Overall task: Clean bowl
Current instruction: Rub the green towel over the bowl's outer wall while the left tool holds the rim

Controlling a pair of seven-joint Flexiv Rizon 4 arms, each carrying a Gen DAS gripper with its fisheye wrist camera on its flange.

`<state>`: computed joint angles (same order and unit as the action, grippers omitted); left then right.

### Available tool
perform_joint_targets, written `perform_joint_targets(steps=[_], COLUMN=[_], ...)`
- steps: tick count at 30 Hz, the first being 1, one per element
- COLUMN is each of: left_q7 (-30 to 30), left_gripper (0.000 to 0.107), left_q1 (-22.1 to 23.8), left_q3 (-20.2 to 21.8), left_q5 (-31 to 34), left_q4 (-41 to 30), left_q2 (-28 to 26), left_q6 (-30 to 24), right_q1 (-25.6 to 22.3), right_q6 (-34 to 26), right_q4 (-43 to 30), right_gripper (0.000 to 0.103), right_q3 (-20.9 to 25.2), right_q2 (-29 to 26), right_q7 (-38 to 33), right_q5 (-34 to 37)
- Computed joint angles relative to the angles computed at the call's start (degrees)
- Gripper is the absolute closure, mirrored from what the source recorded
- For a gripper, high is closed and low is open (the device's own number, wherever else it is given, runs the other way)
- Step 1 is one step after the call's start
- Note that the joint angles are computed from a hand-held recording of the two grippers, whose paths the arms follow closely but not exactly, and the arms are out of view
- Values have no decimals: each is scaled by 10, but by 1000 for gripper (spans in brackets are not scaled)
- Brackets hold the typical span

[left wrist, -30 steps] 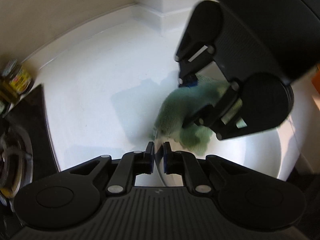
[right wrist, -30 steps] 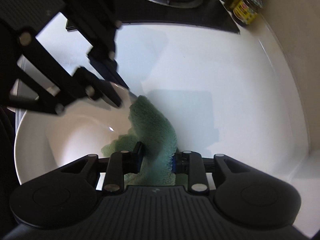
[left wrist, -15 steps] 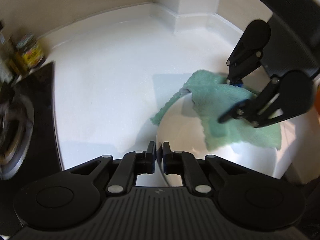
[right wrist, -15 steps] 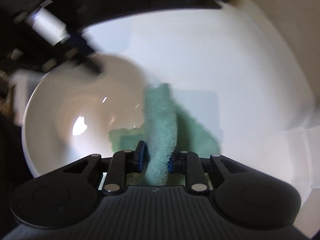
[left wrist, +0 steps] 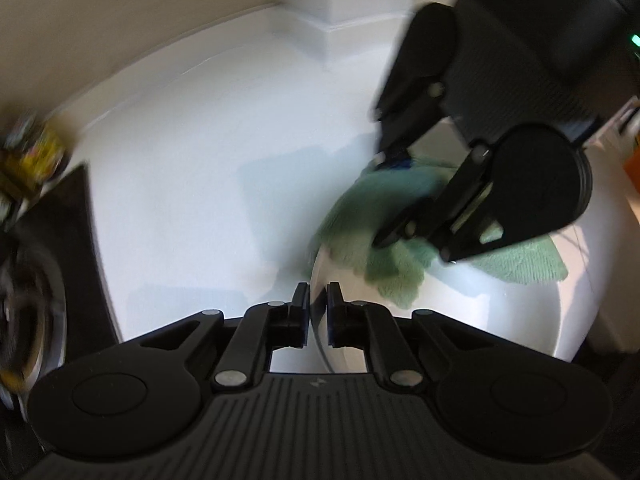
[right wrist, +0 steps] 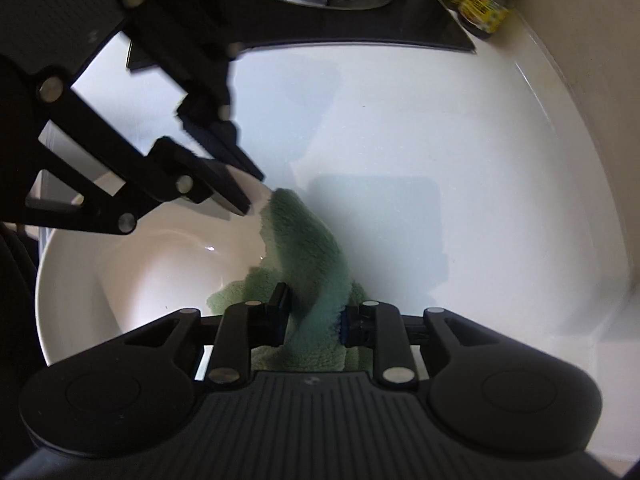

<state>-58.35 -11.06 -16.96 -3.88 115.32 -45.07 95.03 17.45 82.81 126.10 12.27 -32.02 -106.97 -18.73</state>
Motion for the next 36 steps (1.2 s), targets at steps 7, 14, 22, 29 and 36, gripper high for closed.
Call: perform_joint_targets(steps=[7, 14, 22, 29, 36], left_q7=[-27, 38, 65, -12, -1], left_gripper=[95, 100, 99, 87, 101], left_q1=[19, 21, 10, 15, 35], left_q3=[-14, -12, -10, -8, -23], left_q5=[9, 29, -1, -23, 16], left_q4=[23, -29, -33, 25, 7], left_q2=[-5, -17, -13, 5, -6], left_q6=[35, -19, -30, 26, 12], right_q1=[34, -50, 52, 16, 39], right_q6=[59, -81, -7, 17, -17], right_q4=[49, -1, -20, -5, -5], right_gripper=[83, 82, 81, 85, 82], right_q3=[-54, 50, -54, -29, -45], right_q2=[8, 16, -14, -11, -9], right_q7=[64, -42, 5, 27, 25], right_q5=[-20, 36, -44, -1, 2])
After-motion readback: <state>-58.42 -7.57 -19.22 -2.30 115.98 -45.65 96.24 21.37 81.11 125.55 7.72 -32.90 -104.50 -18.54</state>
